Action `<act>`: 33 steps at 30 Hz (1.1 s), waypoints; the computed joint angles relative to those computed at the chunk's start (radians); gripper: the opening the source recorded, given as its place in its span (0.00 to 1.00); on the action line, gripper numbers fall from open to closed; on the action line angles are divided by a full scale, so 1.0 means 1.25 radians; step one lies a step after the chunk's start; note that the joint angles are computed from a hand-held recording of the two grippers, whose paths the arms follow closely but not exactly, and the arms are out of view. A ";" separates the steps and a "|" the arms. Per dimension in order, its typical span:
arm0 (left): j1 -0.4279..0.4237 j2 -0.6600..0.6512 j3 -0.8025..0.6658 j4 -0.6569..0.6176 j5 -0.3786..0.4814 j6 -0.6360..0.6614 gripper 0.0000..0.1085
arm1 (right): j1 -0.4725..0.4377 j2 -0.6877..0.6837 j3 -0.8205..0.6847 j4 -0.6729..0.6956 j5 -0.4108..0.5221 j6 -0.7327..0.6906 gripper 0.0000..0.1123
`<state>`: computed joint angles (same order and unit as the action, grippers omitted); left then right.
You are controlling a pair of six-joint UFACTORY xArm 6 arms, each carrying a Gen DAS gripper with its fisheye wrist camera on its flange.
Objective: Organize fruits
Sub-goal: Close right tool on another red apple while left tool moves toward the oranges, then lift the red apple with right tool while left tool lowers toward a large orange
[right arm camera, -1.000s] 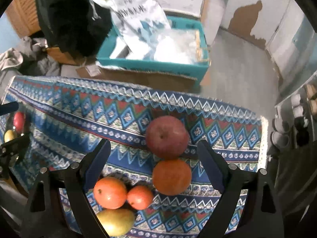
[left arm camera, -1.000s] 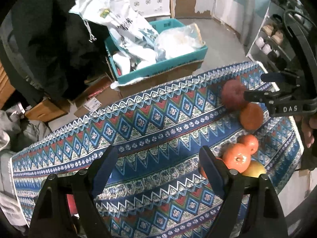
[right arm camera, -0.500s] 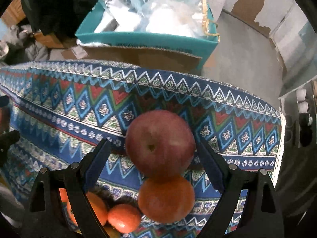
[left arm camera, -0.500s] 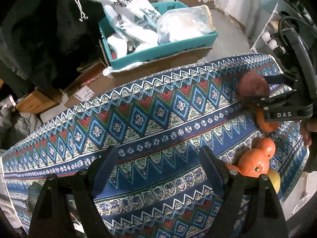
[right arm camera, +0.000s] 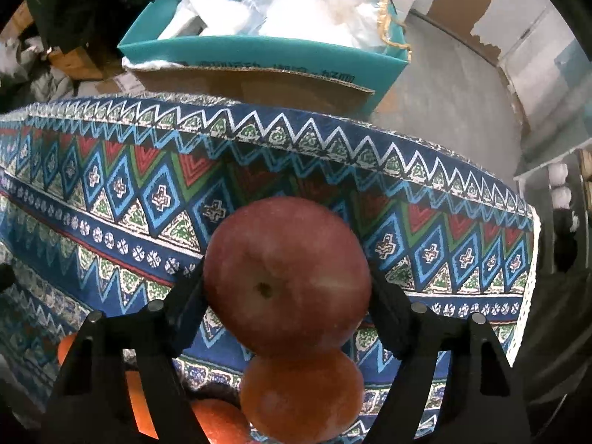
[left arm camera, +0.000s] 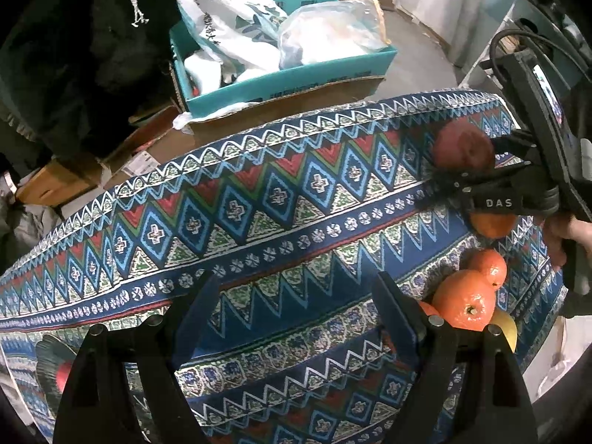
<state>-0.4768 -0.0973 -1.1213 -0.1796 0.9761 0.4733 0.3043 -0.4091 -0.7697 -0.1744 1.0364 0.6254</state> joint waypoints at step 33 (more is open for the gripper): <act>-0.076 -0.174 0.211 -0.041 0.003 0.146 0.79 | 0.259 -0.397 0.119 -0.084 0.121 0.367 0.68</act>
